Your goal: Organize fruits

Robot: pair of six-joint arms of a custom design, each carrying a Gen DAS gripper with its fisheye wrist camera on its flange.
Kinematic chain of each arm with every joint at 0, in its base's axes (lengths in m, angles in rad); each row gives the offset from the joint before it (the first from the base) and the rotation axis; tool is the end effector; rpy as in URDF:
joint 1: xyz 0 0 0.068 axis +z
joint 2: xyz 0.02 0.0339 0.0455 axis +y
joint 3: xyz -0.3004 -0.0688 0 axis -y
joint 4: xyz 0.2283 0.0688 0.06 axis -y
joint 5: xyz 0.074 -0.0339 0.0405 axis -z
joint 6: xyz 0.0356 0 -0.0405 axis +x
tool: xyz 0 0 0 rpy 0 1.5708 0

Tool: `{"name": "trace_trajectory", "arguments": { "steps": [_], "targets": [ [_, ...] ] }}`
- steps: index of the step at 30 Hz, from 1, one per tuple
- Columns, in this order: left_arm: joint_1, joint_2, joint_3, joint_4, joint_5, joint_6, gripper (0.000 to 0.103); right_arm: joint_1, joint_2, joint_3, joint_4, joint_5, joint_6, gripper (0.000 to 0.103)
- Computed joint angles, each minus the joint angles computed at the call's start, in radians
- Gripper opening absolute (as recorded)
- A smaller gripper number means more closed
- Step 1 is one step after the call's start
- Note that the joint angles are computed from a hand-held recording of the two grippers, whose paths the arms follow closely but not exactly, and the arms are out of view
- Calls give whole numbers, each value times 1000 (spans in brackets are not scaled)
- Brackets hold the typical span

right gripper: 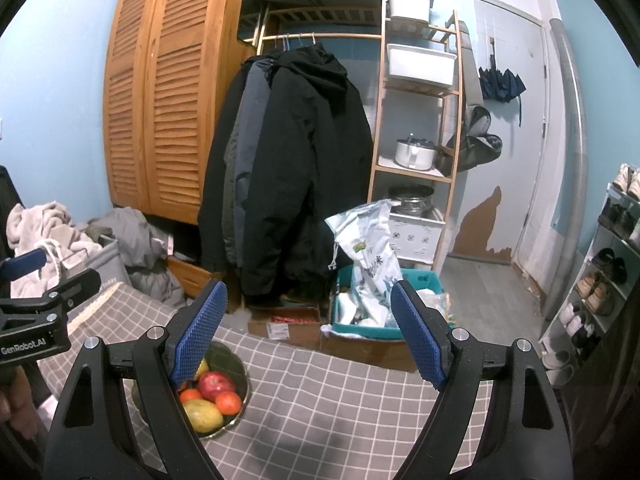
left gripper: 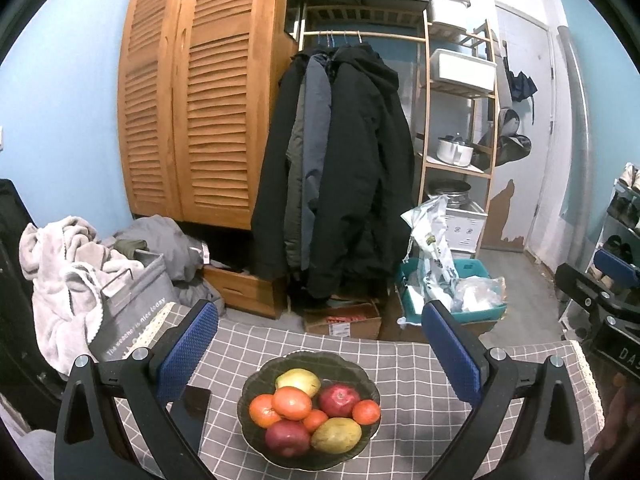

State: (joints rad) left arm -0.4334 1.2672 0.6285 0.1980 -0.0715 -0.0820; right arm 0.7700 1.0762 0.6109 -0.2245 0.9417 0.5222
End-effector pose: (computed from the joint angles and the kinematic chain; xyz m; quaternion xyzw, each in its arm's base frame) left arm 0.2264 -0.1020 0.2655 0.1287 0.8344 -0.1072 0.5251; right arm 0.1504 0.1058 0.2687 0.0923 0.8238 -0.0988 0.5505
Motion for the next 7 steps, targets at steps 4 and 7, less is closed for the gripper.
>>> {"name": "trace_trajectory", "arguments": {
  "steps": [4, 7],
  "targets": [
    [-22, 2, -6, 9, -36, 1, 102, 2, 1, 1, -2, 3, 2, 83],
    [-42, 0, -10, 14, -75, 7, 102, -1, -1, 0, 0, 0, -1, 83]
  ]
}}
